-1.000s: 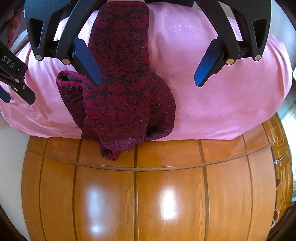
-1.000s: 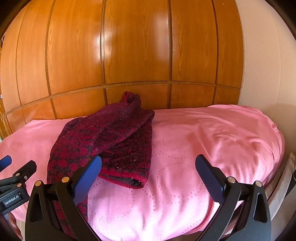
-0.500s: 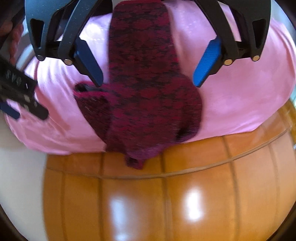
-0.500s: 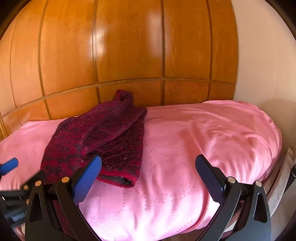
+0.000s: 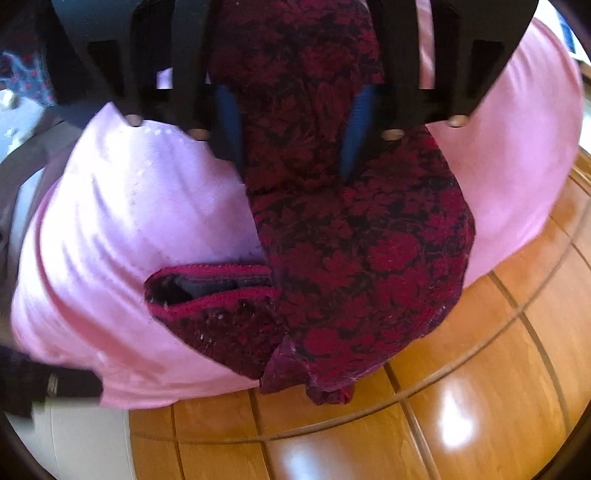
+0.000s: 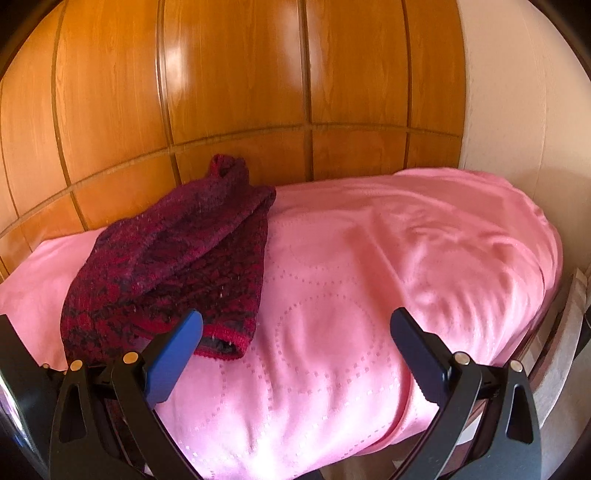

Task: Fold small clothes

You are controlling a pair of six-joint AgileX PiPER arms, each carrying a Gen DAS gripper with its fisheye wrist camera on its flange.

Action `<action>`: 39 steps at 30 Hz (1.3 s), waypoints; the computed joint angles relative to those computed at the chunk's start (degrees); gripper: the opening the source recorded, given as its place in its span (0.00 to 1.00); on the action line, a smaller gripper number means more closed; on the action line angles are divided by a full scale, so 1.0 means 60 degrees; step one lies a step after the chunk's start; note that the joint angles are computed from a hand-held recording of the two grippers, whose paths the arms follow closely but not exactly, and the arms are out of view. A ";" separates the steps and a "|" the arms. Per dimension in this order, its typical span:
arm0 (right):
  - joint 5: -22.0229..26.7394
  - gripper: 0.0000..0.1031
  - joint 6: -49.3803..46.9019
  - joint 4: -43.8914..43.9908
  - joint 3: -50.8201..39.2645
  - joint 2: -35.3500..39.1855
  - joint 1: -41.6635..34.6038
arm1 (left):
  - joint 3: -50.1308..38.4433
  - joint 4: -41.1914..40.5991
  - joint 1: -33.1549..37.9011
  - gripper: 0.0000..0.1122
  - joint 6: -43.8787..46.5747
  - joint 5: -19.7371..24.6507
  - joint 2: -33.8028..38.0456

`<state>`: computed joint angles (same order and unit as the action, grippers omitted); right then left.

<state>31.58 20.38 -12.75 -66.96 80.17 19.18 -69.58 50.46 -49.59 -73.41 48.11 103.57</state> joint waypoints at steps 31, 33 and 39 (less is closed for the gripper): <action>0.5321 0.51 -0.3322 0.8302 -0.8774 0.7181 -0.0312 | 0.0069 -0.6795 1.1258 0.07 0.6006 -0.2989 -0.3193; 0.5419 0.31 -0.3384 0.8050 -0.9219 0.7310 -0.0187 | -0.0705 -0.5696 1.1496 0.07 0.4885 -0.2292 -0.2359; 0.5624 0.12 -0.3688 0.8079 -1.0392 0.7315 -0.0791 | -0.0813 -0.3975 1.1465 0.34 0.2797 -0.1726 -0.1743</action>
